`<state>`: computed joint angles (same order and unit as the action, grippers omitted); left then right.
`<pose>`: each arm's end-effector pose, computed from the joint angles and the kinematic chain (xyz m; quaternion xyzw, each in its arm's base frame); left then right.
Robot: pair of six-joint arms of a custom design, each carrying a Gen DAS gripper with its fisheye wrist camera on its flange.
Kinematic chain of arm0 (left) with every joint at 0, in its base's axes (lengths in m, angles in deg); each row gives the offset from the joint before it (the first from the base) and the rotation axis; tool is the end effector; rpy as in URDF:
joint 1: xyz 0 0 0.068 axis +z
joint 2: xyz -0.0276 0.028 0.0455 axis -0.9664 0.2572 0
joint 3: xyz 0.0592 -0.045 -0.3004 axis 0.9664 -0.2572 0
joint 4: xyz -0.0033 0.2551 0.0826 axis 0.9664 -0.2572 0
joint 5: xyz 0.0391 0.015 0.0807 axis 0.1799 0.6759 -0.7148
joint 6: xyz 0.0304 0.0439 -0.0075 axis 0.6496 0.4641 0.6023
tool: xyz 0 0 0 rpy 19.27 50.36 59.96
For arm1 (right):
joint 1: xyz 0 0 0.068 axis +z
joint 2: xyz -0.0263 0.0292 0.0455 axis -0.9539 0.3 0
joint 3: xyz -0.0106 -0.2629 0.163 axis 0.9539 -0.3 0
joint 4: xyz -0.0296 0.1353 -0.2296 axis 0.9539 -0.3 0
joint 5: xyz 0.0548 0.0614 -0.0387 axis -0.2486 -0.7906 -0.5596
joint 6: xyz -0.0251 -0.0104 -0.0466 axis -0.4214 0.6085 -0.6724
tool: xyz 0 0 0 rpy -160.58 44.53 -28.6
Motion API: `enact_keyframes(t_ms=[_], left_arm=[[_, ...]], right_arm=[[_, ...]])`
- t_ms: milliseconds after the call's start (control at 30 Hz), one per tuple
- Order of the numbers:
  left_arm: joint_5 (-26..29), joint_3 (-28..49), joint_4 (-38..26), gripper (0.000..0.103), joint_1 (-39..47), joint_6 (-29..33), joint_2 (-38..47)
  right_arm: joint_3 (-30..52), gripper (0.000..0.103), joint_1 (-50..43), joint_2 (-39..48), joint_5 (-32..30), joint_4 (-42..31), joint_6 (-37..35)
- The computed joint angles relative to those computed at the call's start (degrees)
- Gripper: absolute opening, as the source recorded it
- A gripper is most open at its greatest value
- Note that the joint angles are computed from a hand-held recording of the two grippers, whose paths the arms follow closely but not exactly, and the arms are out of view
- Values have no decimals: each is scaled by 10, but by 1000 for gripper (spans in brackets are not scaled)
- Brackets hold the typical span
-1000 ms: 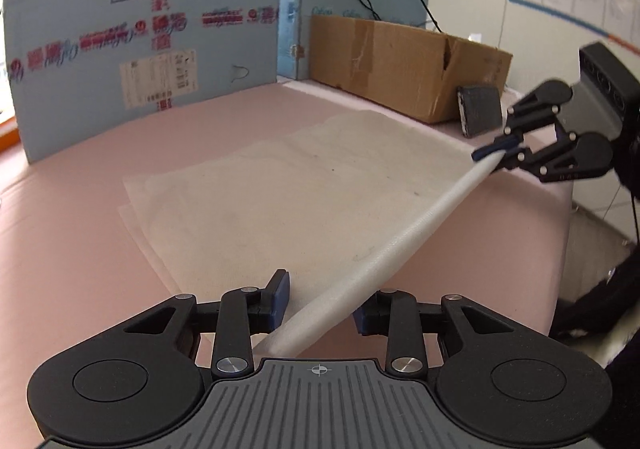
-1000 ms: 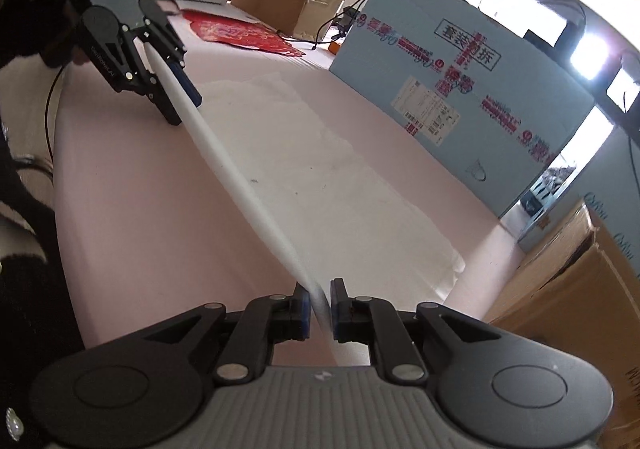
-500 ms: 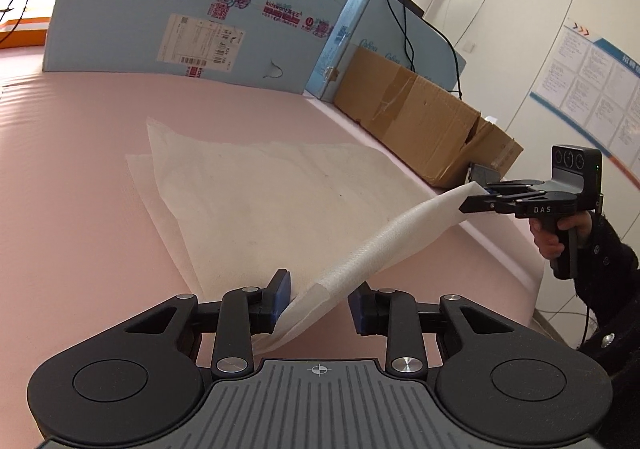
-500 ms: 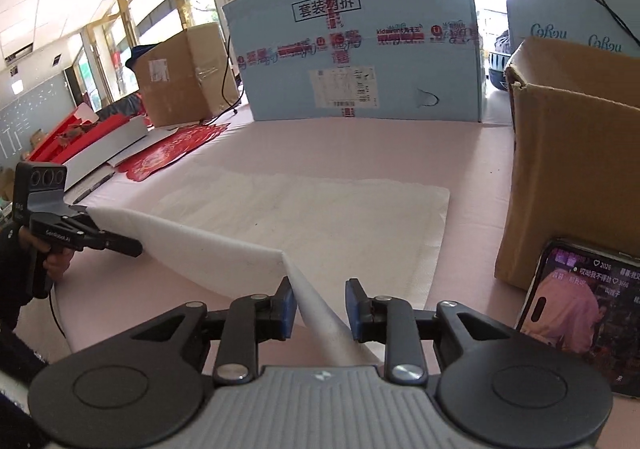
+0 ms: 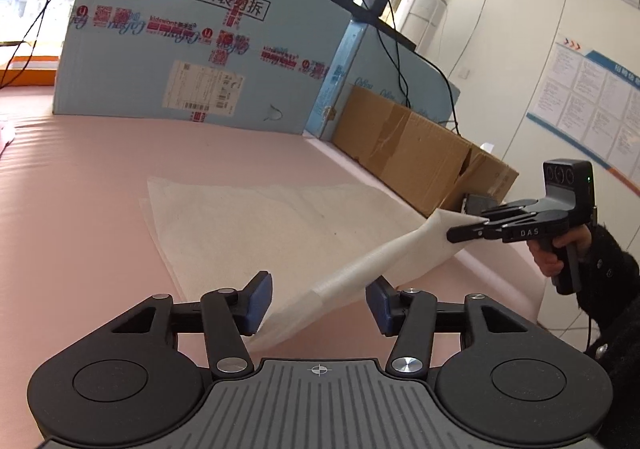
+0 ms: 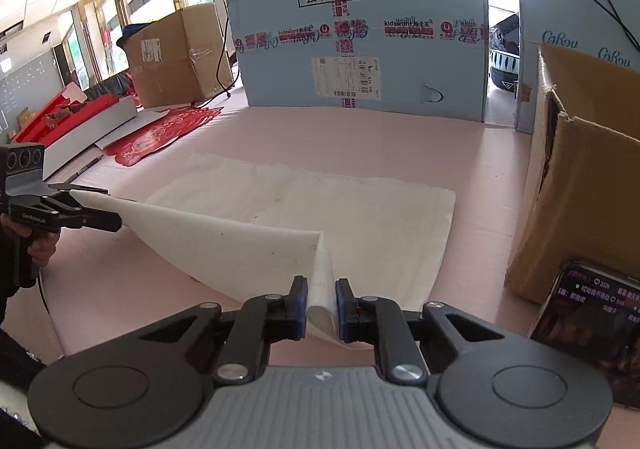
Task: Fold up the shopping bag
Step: 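Carry the right gripper's bag edge over onto the left gripper's edge while the left gripper holds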
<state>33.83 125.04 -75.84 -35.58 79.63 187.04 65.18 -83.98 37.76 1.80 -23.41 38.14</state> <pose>0.2270 0.1456 0.1408 0.1959 0.8230 -0.3337 0.4157 0.1953 -0.0191 0.1679 -0.1735 0.8924 0.1768 0.3771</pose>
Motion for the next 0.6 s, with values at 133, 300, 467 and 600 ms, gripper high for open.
enact_keyframes(t_ms=[133,300,467,600], left_arm=[[-14,3,33,0,0,-73,13],[-43,22,-9,0,2,-44,38],[-60,8,15,1,-3,-40,24],[-25,14,-2,21,10,-25,30]], right_arm=[[24,16,-61,14,-65,-50,10],[18,16,-54,12,-21,-22,67],[-16,16,77,31,190,73,90],[-53,16,143,-13,276,110,94]])
